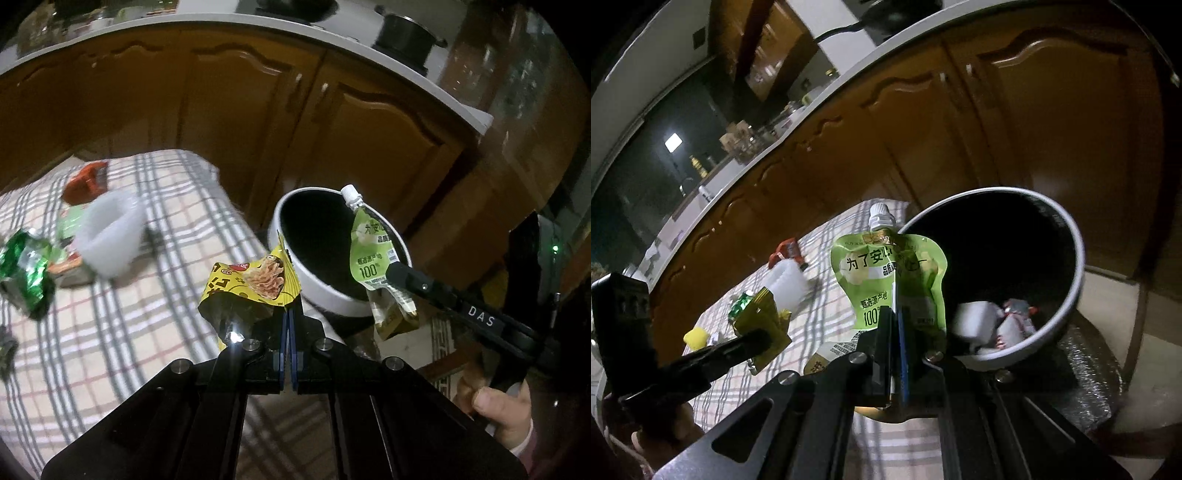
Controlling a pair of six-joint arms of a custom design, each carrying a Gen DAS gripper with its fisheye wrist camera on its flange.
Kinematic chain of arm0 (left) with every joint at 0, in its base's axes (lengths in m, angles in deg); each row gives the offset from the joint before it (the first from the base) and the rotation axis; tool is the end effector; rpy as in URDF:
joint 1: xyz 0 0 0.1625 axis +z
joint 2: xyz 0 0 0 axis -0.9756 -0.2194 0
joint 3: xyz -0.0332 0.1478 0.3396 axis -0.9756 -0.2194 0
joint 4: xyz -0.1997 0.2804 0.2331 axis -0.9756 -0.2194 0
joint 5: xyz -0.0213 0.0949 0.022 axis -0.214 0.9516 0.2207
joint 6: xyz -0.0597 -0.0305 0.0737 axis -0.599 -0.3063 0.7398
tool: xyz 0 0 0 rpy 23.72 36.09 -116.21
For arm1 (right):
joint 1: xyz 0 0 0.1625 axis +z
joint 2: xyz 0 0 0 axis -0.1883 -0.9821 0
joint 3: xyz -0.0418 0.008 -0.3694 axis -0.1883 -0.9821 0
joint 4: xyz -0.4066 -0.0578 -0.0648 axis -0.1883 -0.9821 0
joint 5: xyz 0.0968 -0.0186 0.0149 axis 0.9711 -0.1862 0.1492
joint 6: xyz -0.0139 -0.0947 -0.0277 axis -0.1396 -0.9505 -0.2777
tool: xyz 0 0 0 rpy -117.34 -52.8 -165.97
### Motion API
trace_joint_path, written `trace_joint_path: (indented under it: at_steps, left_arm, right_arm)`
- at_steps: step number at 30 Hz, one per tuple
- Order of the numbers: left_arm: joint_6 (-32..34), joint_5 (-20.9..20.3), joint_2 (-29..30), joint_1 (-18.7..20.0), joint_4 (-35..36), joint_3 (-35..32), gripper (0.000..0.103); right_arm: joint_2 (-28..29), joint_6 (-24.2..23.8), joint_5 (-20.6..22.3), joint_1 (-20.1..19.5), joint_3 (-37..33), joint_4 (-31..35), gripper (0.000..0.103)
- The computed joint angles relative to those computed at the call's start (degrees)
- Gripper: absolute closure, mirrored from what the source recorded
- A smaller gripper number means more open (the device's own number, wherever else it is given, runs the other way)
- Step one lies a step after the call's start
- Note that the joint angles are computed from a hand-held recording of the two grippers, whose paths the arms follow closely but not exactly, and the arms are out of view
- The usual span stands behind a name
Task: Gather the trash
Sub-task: 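Carry the yellow bag and green pouch over the black bin and release both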
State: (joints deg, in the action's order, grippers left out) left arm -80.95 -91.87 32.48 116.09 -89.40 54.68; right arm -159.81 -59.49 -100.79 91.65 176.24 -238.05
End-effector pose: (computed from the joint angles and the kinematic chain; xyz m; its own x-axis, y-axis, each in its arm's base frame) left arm -0.3950 -0.5822 0.0229 -0.8894 0.0136 -0.4570 0.3215 0.7292 -0.6040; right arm 0.0485 -0.5949 0.3231 -0.8931 -0.3793 0.2418 -0.4498 0.7432 -0.4953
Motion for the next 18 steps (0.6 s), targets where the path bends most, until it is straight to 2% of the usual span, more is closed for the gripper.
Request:
trace_joint_path:
  at_steps: [18]
  left_arm:
    - [6.31,-3.88,10.36,2.0,7.39,-17.47,0.102]
  right_arm:
    - [2.58,1.55,-0.79,-1.58,-5.39,-1.14,0.1]
